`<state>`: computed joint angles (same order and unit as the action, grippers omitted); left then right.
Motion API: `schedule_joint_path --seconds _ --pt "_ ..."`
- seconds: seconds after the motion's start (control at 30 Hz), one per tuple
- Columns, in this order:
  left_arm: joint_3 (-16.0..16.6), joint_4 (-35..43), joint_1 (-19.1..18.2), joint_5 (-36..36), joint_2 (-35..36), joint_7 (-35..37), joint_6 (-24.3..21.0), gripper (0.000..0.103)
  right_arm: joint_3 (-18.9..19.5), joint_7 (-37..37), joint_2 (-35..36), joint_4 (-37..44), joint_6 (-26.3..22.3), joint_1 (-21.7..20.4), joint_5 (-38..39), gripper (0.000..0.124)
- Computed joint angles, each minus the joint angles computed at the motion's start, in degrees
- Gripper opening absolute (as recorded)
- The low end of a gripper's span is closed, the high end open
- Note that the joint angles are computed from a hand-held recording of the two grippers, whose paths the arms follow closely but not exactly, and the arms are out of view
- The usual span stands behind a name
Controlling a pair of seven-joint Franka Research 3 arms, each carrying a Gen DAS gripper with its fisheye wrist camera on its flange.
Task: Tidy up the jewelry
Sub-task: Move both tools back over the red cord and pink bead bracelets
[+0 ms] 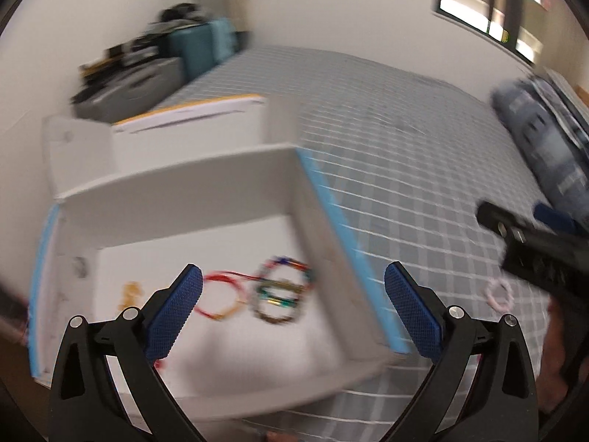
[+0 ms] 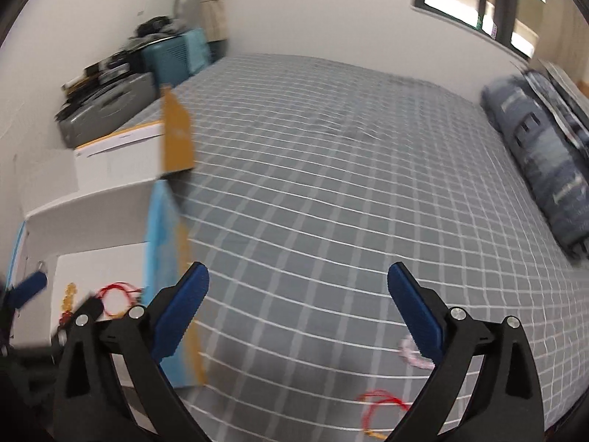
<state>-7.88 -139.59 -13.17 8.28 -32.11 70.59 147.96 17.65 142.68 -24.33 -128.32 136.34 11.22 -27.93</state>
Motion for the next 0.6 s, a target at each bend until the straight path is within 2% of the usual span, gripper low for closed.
schedule_joint_path --seconds 0.13,0.23,0.37,0.6 --pt "-1.57 -0.06 -3.83 -1.36 1.56 1.71 0.3 0.097 -4.53 -3.67 -4.33 -5.72 1.83 -0.21 4.13 0.094" --pt "-2.5 0.16 -6.93 -3.3 2.97 2.82 0.56 0.097 -6.39 -6.08 -7.56 -10.44 3.29 -1.92 7.81 0.094" --pt "-4.73 0.09 -9.11 -3.33 5.45 2.11 2.95 0.097 -7.29 -9.41 -10.29 -15.23 3.18 -5.0 10.67 0.094" --pt "-7.43 2.48 -12.43 -3.28 13.29 2.09 2.62 0.097 -8.24 -14.78 -11.76 -21.6 4.45 -8.43 14.95 0.094"
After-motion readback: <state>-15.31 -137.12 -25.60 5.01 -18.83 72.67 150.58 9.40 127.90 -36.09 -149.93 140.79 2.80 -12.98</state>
